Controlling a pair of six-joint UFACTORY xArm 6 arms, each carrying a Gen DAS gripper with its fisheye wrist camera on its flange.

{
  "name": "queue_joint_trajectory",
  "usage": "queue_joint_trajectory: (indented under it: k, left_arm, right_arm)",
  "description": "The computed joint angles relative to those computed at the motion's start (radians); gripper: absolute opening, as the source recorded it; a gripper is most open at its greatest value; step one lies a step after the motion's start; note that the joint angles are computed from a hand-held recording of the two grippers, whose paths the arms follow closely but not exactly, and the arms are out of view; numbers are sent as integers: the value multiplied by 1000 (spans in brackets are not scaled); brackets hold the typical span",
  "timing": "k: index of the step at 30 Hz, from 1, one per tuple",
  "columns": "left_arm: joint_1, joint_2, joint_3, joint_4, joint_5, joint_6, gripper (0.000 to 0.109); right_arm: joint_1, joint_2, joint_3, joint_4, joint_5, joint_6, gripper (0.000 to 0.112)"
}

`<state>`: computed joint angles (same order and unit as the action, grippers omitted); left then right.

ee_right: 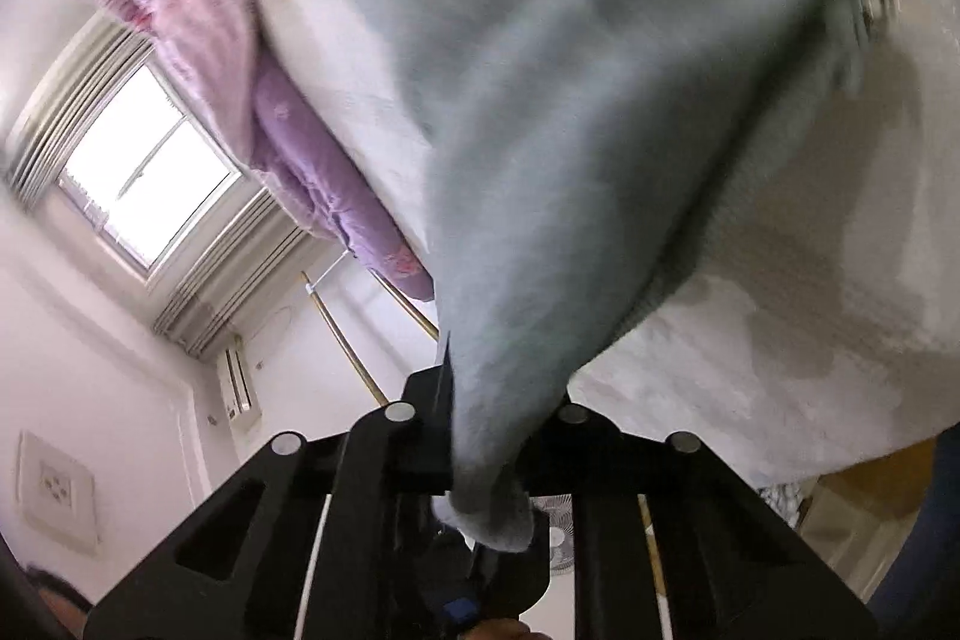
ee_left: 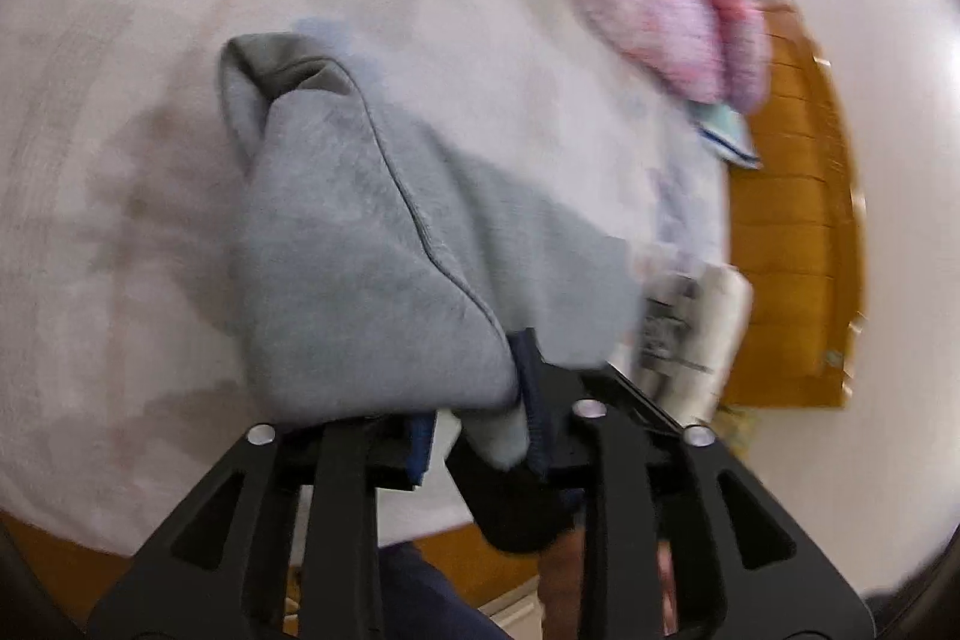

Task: Fold large clothes

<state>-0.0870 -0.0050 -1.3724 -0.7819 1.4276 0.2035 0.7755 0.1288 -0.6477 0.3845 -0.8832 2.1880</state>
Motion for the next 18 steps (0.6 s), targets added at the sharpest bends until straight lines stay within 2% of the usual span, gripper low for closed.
queue_joint_trajectory:
  k: [1,3,6,9,11,12,16,18]
  left_arm:
    - [15,-14,-9,-43,9,43,43]
    - [35,-32,-8,-98,4,74,44]
    - [54,-58,26,-145,-89,47,47]
    - [29,-74,70,-86,-224,-40,47]
    - [-30,-68,88,63,-338,-110,47]
    - [-65,-37,72,127,-350,-126,47]
    - [-191,53,25,208,-392,-112,47]
    - [-254,86,-1,164,-403,-87,47]
  right_arm:
    - [-1,1,-4,15,-7,-2,12]
    - [2,-31,21,65,-26,-16,11]
    - [7,-90,76,119,-50,-33,11]
    - [9,-181,171,190,-52,-76,10]
    - [11,-268,243,229,-29,-124,9]
    - [17,-287,267,255,-41,-128,9]
    - [68,-374,359,382,-71,-178,8]
    - [132,-457,425,519,-84,-242,8]
